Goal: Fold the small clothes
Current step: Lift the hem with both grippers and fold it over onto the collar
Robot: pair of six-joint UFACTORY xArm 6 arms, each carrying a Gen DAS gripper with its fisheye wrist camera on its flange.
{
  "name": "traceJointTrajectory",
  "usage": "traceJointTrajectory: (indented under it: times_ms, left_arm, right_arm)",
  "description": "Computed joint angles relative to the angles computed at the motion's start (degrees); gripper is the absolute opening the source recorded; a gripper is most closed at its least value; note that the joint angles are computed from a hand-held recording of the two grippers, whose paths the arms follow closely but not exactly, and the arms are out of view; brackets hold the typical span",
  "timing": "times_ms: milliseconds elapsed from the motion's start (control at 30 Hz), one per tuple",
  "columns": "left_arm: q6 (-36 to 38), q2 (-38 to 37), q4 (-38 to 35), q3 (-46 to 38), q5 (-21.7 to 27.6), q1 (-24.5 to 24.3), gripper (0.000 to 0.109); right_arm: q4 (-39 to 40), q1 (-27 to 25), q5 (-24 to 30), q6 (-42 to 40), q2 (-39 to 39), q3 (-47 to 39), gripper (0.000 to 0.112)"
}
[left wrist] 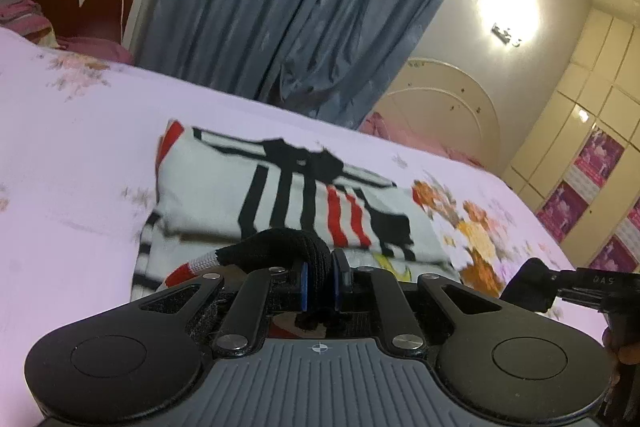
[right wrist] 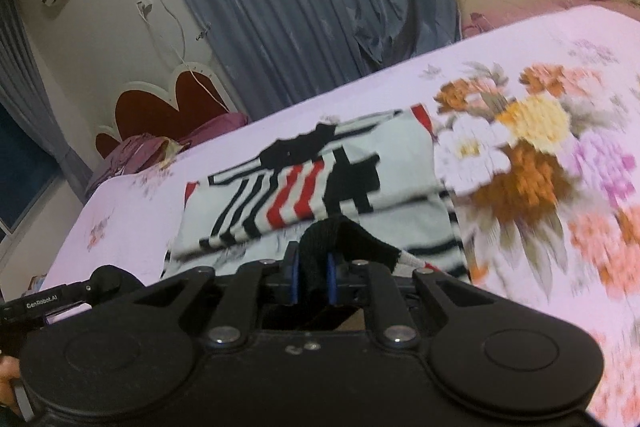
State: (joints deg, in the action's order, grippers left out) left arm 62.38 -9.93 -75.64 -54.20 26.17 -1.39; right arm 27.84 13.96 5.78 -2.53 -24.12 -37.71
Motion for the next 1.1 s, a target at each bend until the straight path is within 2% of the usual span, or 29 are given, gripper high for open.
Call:
traceJointTrajectory:
  times_ms: [200, 333, 533, 667, 800, 1000, 1100]
  left_arm:
    - [0.4, 7.7, -2.1, -8.0, -3.9, -2.2, 0.011]
    - [-2.2, 13.3, -1.1, -14.2, -5.2, -2.7, 0.011]
    - [-8.2, 22.7, 3.0, -23.5, -8.1, -3.6, 0.011]
    - [-12.3, 28.1, 6.7, -29.3, -10.0, -4.3, 0.011]
    - [-18.0, 33.0, 11.9, -34.7, -10.7, -4.5, 0.011]
    - [-39.1, 40.8, 32.1, -42.9, -8.4, -3.4, 0.011]
    - [-44.6, 44.1, 37.6, -46.8, -7.2, -3.0, 0.011]
  right_arm:
    - [12.6, -0.3, -2.2, -11.4, 9.7, -9.0, 0.012]
    - [17.9, -1.2, -2.4, -16.2, 15.5, -14.9, 0.012]
    - [22.7, -3.1, -1.8, -19.9, 24.2, -23.7, 0.012]
    - [23.4, -4.7, 0.3, -19.5, 30.1, -30.2, 0.012]
    - [20.7, -5.8, 2.5, -16.6, 35.5, -36.0, 0.012]
    - [18.8, -8.4, 9.4, -9.3, 44.0, -45.8, 0.012]
    - [18.1, -9.4, 11.3, -6.5, 47.1, -49.0, 0.012]
